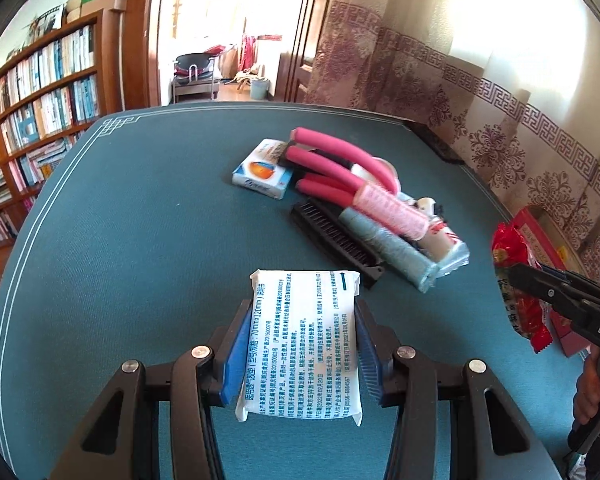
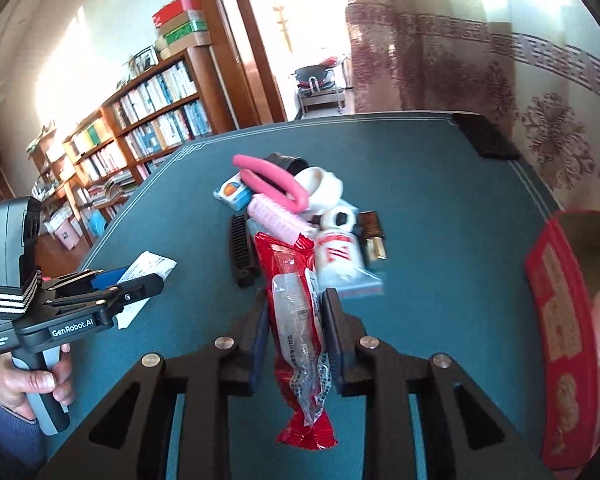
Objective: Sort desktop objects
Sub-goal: 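Carry both packets into the red tin and open both tools to drop them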
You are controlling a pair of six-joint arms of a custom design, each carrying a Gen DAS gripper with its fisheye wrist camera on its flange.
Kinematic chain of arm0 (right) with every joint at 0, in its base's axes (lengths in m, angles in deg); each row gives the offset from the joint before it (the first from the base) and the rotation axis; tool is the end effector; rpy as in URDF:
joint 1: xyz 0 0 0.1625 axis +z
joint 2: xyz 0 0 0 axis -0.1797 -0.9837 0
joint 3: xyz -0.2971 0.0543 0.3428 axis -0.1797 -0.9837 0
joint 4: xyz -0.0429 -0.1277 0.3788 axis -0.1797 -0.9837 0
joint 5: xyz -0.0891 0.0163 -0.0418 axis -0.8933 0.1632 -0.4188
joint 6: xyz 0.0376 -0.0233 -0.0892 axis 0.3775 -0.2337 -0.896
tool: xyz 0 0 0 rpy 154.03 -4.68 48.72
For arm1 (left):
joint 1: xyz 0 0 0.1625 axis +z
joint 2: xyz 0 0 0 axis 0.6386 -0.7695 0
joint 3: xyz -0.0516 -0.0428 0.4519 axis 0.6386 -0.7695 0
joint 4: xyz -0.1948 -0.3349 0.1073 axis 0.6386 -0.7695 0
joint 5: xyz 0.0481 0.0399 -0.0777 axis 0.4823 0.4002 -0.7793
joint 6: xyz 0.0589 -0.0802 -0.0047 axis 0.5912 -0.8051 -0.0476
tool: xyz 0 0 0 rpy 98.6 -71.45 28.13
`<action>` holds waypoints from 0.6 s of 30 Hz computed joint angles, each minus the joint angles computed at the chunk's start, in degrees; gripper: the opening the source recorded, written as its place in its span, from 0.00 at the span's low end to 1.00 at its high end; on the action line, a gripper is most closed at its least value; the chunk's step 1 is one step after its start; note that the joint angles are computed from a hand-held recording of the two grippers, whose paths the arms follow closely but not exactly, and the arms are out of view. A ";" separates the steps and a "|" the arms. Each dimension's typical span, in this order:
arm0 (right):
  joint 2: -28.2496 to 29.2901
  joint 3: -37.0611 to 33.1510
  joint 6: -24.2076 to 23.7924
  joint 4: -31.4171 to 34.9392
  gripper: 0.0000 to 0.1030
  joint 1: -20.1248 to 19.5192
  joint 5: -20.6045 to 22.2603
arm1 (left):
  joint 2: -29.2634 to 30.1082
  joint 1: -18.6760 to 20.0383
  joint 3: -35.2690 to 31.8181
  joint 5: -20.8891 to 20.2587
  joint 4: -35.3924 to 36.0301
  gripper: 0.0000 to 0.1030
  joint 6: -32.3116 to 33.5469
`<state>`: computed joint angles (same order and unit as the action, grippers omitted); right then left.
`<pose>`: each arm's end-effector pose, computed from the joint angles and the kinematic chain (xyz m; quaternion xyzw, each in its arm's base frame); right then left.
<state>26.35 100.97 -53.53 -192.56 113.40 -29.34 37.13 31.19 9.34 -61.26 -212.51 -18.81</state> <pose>0.2883 -0.8047 0.0842 0.2332 -0.8961 0.3242 0.1936 -0.0796 -0.8026 0.2863 0.1726 0.8965 -0.3175 0.2563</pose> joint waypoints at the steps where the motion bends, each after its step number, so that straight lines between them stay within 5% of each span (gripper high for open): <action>1: -1.18 1.80 0.28 -1.56 0.28 -0.20 -0.25 | 0.10 -0.28 0.02 -0.07 0.12 0.48 0.15; 18: -12.91 16.61 2.54 -21.91 0.28 -4.54 -9.17 | 5.08 -6.78 -2.09 -4.15 4.60 0.48 4.85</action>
<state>13.44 117.58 -50.98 -214.47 108.86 -38.51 42.22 24.41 7.26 -65.41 -207.91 -13.97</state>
